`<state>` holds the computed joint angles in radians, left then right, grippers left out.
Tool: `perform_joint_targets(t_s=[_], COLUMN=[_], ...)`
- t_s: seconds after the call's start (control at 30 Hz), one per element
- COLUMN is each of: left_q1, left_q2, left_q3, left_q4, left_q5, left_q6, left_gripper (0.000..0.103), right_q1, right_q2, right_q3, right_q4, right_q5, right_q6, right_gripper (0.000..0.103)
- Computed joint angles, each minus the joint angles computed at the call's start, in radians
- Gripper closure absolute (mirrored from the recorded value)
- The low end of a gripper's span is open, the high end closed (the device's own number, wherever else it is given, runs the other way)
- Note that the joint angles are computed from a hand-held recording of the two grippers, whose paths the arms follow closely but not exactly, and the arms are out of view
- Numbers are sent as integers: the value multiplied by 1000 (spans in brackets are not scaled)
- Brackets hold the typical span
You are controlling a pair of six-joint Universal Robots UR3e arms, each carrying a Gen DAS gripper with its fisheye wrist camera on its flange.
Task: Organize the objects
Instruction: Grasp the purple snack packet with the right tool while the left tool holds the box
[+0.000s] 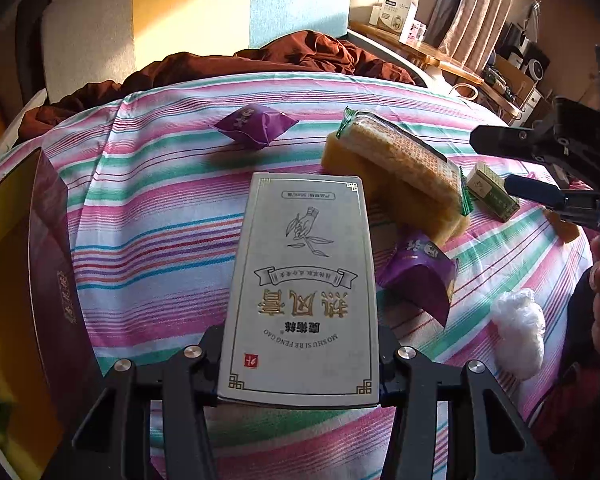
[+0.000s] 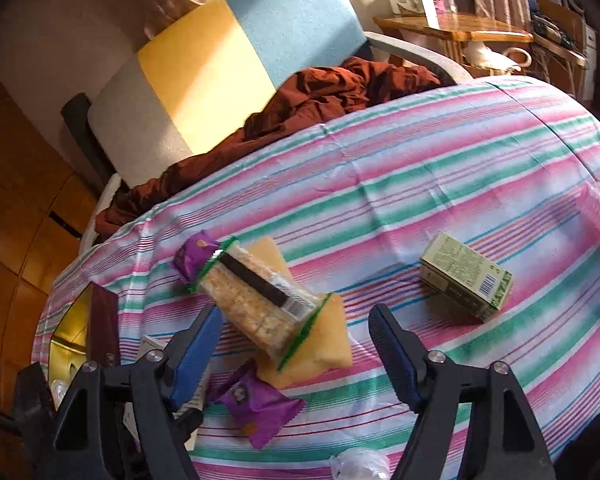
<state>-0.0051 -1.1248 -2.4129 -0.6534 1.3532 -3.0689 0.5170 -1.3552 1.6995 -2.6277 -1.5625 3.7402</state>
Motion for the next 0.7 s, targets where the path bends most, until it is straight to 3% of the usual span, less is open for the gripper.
perform_joint_targets(t_s=[0.13, 0.27, 0.37, 0.5, 0.7], left_q1=[42, 103, 179, 308, 395], left_q2=[150, 369, 512, 681, 781], left_q3=[-43, -52, -32, 3, 33], left_q4=[-91, -265, -429, -653, -809], left_q5=[-31, -64, -107, -176, -230], left_q6=[7, 70, 135, 249, 323], left_gripper=[52, 52, 52, 51, 51], right_q1=[42, 97, 99, 136, 153], right_q2=[52, 119, 127, 199, 281], right_q3=[-70, -177, -187, -303, -413], right_q4=[-18, 87, 125, 298, 464], right_q5=[85, 78, 118, 48, 10], right_q6=[-133, -212, -241, -257, -264], right_gripper=[46, 59, 60, 60, 57])
